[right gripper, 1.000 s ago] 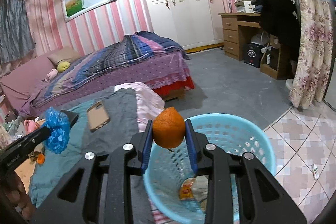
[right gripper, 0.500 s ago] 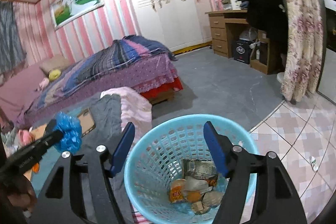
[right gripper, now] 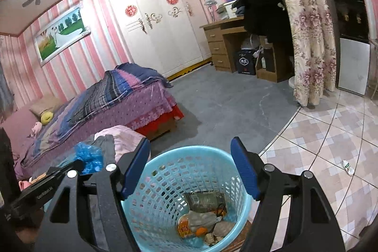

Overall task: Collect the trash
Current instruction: 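Open the right tool to drop the orange while the left tool drops the blue bag, then move both tools back over the bed toward the khaki crumpled bag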

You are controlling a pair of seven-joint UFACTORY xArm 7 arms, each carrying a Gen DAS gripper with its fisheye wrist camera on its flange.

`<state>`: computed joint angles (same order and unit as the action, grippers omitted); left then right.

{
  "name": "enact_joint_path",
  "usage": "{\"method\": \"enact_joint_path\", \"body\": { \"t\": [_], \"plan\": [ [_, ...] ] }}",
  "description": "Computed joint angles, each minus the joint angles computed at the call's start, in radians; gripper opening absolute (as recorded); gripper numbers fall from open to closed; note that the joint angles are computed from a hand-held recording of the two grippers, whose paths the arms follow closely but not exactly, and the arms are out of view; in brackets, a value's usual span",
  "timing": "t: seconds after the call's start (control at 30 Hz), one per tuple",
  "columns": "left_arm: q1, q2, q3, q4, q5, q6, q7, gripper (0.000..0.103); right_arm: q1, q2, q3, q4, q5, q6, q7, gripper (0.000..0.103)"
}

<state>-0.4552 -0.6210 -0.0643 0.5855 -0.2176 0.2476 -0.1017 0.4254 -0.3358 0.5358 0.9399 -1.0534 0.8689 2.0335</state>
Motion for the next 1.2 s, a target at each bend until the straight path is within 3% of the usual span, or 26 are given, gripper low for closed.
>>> {"method": "enact_joint_path", "body": {
  "t": [0.03, 0.07, 0.23, 0.4, 0.6, 0.83, 0.97, 1.1, 1.2],
  "plan": [
    [0.024, -0.007, -0.018, -0.006, 0.007, -0.009, -0.021, 0.087, 0.002, -0.011, -0.005, -0.011, 0.002, -0.009, 0.003, 0.070],
    [0.043, -0.020, -0.029, -0.017, 0.013, -0.023, -0.040, 0.088, 0.002, -0.021, -0.010, -0.022, 0.002, -0.023, 0.006, 0.070],
    [0.081, -0.097, -0.007, -0.062, 0.043, -0.004, -0.052, 0.088, -0.018, -0.026, -0.009, -0.026, -0.001, -0.072, -0.017, 0.070],
    [0.190, -0.234, 0.011, -0.123, 0.106, 0.075, -0.051, 0.088, -0.024, 0.012, 0.001, 0.006, -0.022, -0.101, -0.043, 0.070],
    [0.298, -0.404, 0.116, -0.171, 0.140, 0.157, 0.035, 0.091, 0.020, 0.117, 0.008, 0.104, -0.099, -0.080, -0.067, 0.070],
    [0.554, -0.592, 0.270, -0.235, 0.203, 0.245, 0.186, 0.096, 0.134, 0.325, -0.002, 0.312, -0.204, -0.036, -0.159, 0.070],
    [0.712, -0.508, 0.395, -0.220, 0.221, 0.213, 0.290, 0.097, 0.219, 0.472, -0.020, 0.470, -0.255, -0.023, -0.227, 0.070],
    [0.792, -0.383, 0.508, -0.157, 0.207, 0.176, 0.387, 0.097, 0.313, 0.626, -0.041, 0.653, -0.281, -0.033, -0.326, 0.070],
    [0.797, -0.300, 0.569, -0.117, 0.168, 0.177, 0.441, 0.097, 0.402, 0.779, -0.056, 0.858, -0.266, -0.002, -0.472, 0.070]
  ]
}}
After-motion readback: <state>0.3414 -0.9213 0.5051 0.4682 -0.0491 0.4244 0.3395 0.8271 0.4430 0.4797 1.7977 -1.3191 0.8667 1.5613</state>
